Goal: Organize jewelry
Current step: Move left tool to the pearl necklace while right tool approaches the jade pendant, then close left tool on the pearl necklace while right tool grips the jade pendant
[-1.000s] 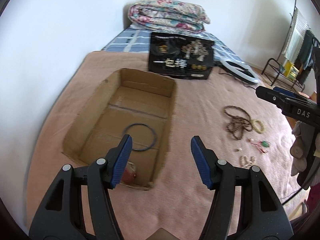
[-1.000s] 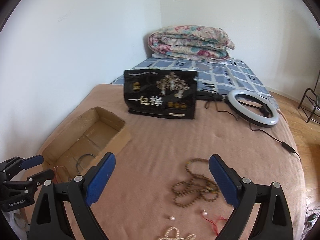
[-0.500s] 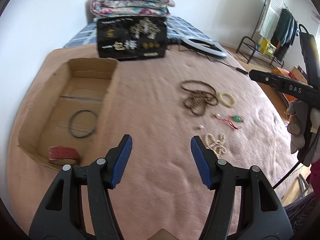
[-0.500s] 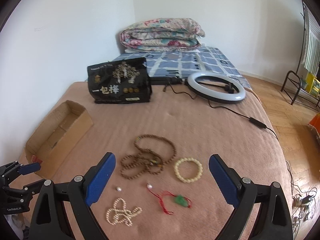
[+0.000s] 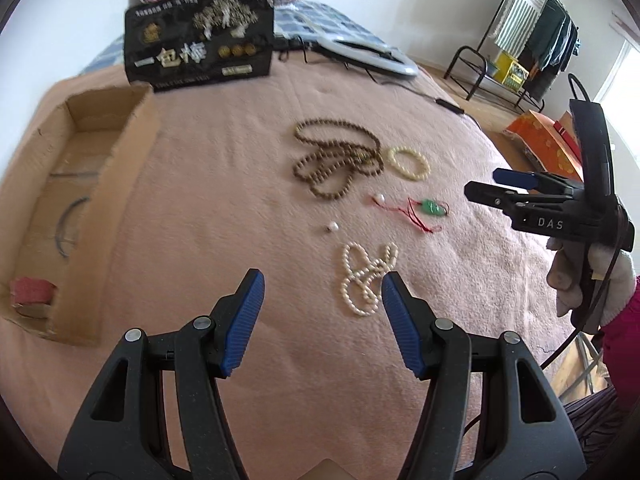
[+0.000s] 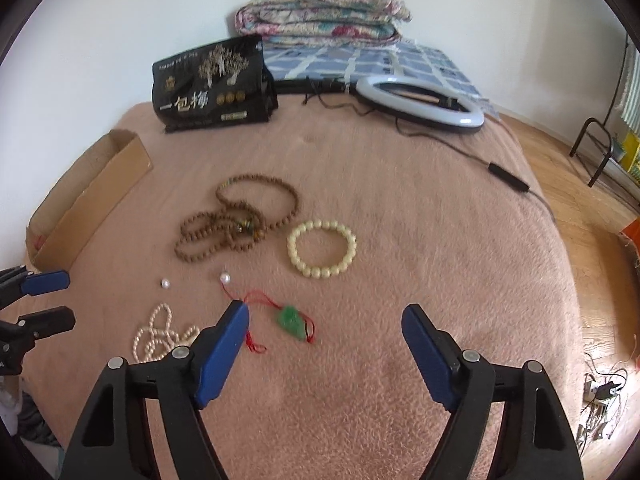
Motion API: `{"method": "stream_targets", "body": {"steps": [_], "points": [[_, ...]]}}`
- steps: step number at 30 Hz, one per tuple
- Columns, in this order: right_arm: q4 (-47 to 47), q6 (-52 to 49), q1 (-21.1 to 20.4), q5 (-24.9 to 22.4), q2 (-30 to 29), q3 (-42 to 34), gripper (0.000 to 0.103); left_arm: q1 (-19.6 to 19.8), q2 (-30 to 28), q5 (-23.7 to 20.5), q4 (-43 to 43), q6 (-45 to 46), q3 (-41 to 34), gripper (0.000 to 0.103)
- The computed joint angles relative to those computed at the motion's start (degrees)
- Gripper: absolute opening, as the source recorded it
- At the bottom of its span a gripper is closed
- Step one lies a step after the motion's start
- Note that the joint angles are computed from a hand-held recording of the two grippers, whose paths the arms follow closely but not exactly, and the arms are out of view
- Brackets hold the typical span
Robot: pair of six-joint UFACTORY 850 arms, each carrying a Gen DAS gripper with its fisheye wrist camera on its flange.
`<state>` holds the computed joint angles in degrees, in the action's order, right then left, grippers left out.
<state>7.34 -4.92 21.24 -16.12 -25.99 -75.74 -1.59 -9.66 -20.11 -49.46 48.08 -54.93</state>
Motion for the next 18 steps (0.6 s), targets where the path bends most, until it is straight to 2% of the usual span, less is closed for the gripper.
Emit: {"method": "stream_targets", "body": {"steps": [3,9,18], "points": [[0.55,-2.33,-0.23,-0.87,-0.92,-0.06,0.077,-1.30,-1.10,0.29,1.73,-2.08,-0.09,0.063],[5.52,-9.12,-1.16,-1.71,-2.18,-0.36,0.076,-3.61,-3.25,0.19,5.17,-5.29,-1.05,0.063],[12.34,-19.30,-0.88,-2.63,-3.73,-1.61,0.074,-6.91,-7.35,0.57,15.22,-15.40,-3.77,0.063]]}}
